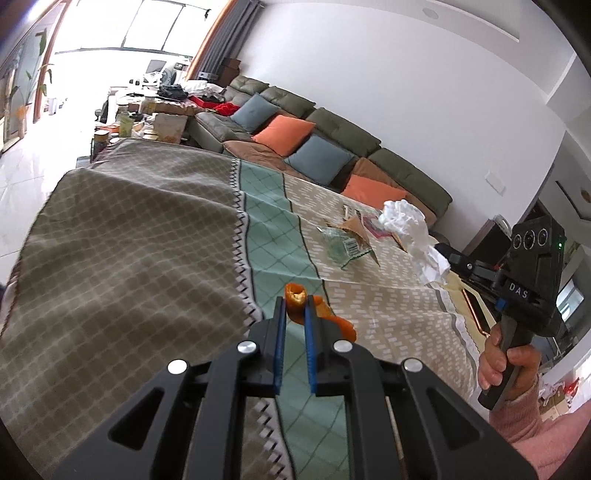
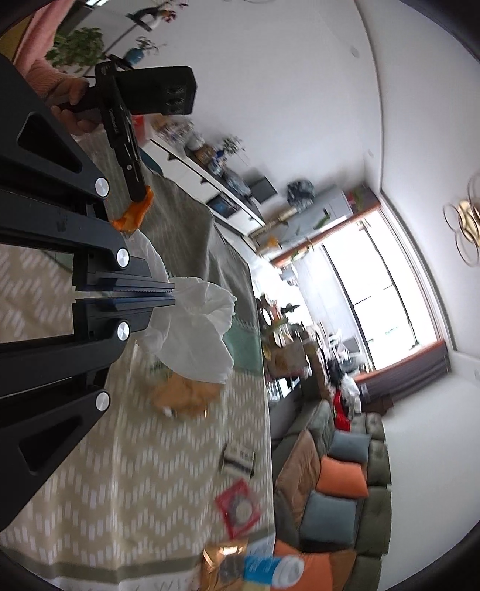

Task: Collect trash
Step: 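Carry the orange peel and white tissue over to the teal bin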

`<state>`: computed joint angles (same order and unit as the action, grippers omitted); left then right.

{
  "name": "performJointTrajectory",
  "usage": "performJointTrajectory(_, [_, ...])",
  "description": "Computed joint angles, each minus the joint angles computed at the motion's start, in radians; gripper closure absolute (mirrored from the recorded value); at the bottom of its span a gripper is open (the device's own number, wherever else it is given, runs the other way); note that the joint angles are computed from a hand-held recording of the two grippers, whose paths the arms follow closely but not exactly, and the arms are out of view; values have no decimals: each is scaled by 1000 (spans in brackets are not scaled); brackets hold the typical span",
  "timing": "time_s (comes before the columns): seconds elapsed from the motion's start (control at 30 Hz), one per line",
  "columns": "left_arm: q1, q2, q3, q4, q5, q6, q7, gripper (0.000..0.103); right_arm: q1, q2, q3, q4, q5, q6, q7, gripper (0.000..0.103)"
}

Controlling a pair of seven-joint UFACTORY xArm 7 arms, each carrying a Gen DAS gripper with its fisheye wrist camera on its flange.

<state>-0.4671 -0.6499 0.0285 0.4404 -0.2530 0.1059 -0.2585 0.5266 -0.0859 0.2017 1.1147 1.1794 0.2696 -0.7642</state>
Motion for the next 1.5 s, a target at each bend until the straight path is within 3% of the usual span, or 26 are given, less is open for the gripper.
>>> performJointTrajectory(0.67, [229, -403, -81, -178, 95, 186, -148, 92, 12, 214, 123, 230, -84, 132, -40, 101])
performJointTrajectory(1.2, [408, -732, -83, -251, 171, 412, -232, 92, 28, 382, 208, 424, -210, 232, -3, 101])
performJointTrajectory(1.5, [534, -895, -34, -270, 225, 562, -222, 92, 59, 489, 241, 564, -314, 300, 43, 101])
